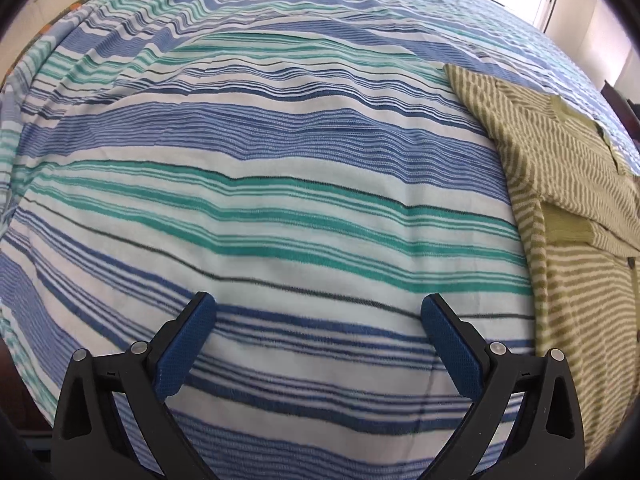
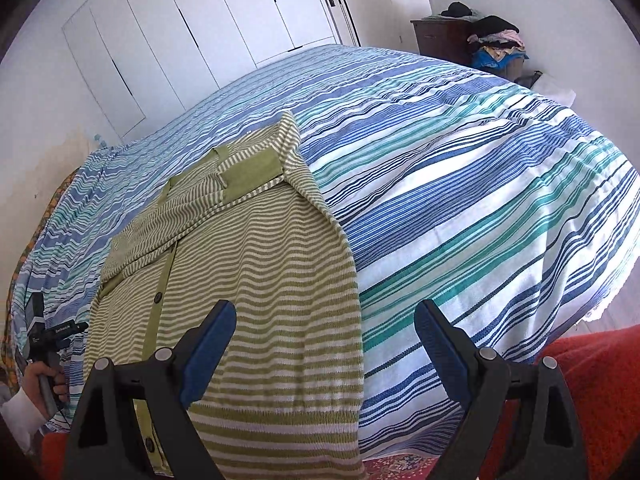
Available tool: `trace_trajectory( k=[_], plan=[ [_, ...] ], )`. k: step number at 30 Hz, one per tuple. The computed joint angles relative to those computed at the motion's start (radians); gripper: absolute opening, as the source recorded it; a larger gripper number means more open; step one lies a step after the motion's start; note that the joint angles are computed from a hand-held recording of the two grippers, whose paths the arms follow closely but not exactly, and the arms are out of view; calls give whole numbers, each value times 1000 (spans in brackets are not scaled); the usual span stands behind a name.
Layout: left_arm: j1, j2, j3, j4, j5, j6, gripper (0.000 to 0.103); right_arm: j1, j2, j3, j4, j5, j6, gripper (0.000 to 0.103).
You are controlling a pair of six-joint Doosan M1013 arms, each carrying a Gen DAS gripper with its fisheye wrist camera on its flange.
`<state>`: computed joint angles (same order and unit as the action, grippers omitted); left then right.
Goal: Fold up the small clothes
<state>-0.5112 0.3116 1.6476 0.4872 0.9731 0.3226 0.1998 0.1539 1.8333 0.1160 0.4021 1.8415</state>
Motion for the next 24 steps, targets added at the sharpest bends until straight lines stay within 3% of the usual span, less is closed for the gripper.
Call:
trace_trajectory(
  k=[4, 9, 17, 24],
  plan=[
    [-79, -31, 57, 51, -6, -152, 102, -2, 6, -3, 84, 4, -75, 90],
    [-150, -53, 120, 170, -3, -319, 102, 17, 5, -4, 46, 1, -73, 90],
    [-154, -61, 147, 216, -40, -354, 103, 38, 3, 4, -29, 23, -30, 90],
    [-175, -58, 154, 285, -18, -412, 103, 49, -9, 16, -114, 31, 16, 90]
  ],
)
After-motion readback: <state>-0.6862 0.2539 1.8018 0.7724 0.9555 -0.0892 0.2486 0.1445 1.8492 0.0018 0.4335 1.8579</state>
